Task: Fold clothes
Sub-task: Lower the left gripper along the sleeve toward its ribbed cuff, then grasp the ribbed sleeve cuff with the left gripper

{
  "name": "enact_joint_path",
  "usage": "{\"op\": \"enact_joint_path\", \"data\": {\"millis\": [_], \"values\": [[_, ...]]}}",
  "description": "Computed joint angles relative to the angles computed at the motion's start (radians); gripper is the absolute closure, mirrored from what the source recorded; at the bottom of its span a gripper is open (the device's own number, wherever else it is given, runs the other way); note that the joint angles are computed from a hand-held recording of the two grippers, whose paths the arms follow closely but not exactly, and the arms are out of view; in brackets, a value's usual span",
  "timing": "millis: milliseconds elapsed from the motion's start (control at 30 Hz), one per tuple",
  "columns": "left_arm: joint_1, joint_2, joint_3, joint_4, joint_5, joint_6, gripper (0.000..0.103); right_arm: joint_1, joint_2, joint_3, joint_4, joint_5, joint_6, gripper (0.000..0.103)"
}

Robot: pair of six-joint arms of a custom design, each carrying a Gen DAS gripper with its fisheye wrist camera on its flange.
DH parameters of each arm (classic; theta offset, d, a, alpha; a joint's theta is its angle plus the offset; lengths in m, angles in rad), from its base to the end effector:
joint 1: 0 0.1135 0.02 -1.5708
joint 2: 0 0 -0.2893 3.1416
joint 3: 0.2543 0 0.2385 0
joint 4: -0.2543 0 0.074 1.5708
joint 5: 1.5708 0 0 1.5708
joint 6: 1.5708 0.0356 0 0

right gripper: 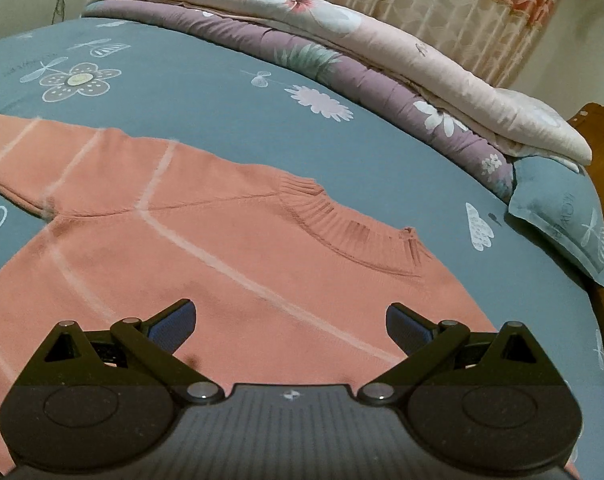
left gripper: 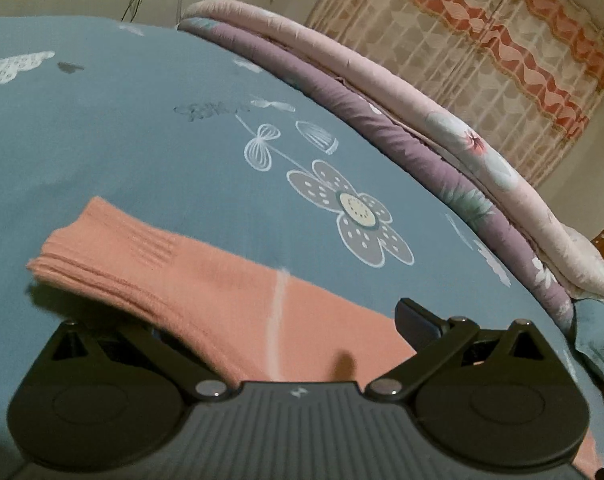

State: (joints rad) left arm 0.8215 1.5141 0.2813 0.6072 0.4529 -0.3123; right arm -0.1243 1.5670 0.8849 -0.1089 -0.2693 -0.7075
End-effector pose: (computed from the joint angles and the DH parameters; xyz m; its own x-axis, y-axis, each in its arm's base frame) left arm 0.1631 0.1524 0.1424 -0.2515 -0.6760 -0.6927 -0.5191 0.6982 -0.4929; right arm 0.3108 -0.0293 0.2268 -0.4933 -0.5697 -0.6573 -0.5088 0.8019 -0.3132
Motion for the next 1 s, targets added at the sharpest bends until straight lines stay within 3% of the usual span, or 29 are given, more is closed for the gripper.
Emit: {"op": "enact_joint_path", "data": {"millis": [133,267,533,700,867,1000], "values": [[-0.027,-0.011,-0.028,0.036,-0.03,-0.014,0.001,0.002,0.008,0.004,-0.008,-0.006,0.007,0.0],[-0.045,0.02,-0.092,0.175,-0.048,-0.002,0.001,0.0,0.008,-0.002,-0.014,-0.007,0.007,0.0],[-0.112,0.024,0.022,0.037,-0.157,-0.061,0.001,-0.017,-0.005,-0.008,-0.035,-0.035,0.037,0.0],[-0.147,0.007,-0.033,0.094,-0.195,-0.076,0.001,-0.043,-0.021,-0.019,-0.06,-0.066,0.041,0.0],[-0.145,-0.039,0.029,-0.027,-0.177,-0.156,0.001,-0.065,-0.041,-0.025,-0.075,-0.083,0.031,0.0],[-0.18,-0.085,0.001,0.013,-0.194,-0.18,0.001,-0.088,-0.056,-0.028,-0.08,-0.115,0.045,0.0]]}}
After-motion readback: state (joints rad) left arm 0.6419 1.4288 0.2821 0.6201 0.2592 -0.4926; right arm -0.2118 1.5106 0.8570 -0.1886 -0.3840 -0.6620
